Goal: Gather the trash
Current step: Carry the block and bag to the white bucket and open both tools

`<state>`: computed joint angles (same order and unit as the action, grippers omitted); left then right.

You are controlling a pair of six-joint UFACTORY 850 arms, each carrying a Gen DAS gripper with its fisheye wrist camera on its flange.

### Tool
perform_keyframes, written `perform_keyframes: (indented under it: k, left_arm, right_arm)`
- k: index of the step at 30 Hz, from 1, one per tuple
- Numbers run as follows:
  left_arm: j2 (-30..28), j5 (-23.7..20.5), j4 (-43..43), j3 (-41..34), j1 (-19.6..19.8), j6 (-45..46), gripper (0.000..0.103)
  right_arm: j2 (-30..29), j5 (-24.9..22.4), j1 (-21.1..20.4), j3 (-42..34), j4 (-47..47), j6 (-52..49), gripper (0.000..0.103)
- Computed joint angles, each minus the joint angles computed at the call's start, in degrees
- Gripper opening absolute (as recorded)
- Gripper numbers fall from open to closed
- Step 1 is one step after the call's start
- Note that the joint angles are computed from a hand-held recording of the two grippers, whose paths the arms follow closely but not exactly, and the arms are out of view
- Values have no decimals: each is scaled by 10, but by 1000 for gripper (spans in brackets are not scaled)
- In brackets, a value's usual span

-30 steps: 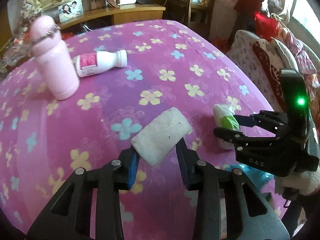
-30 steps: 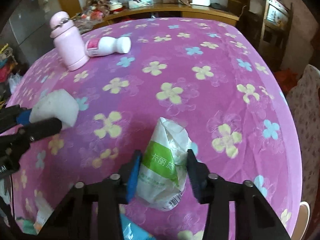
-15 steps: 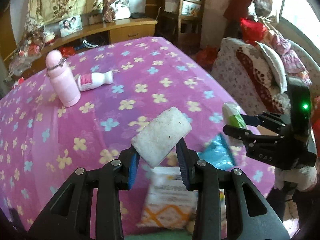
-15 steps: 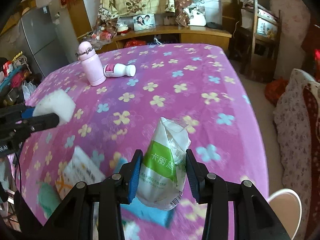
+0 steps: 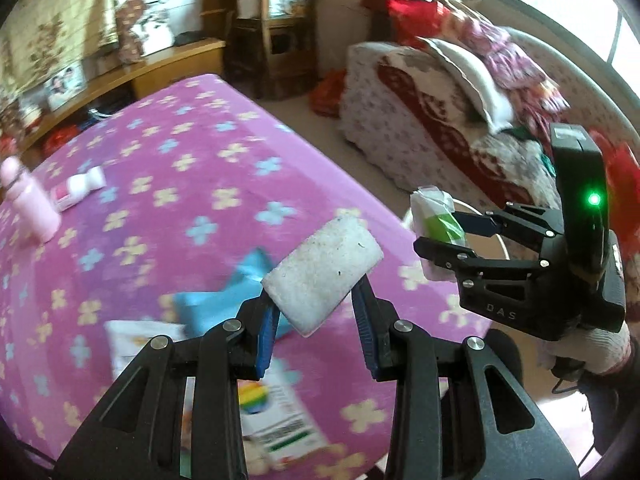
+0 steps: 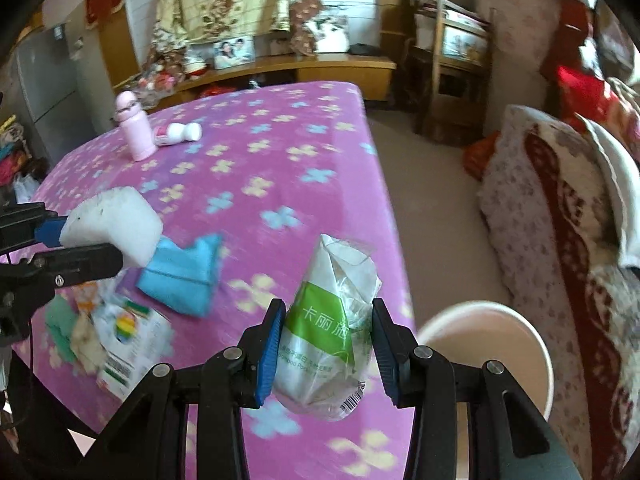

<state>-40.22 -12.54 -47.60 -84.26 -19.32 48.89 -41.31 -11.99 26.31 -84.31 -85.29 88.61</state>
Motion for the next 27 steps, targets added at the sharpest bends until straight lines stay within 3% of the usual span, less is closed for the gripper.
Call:
perform_keyframes:
  k: [7, 14, 18, 27]
  left_arm:
    - [-40, -26, 20, -52, -49, -34, 33]
    - [-98, -55, 78, -130, -90, -108, 33]
    - [-136, -85, 77, -181, -102, -129, 34]
    - [-180, -108, 67, -238, -113, -145, 42]
  right_arm:
    - [48, -10, -41, 87, -117, 143, 41]
    - [66, -14, -79, 129, -144, 191, 41]
    - [67, -12, -95, 140, -142, 197, 42]
    - [59, -15, -115, 145, -137, 203, 43]
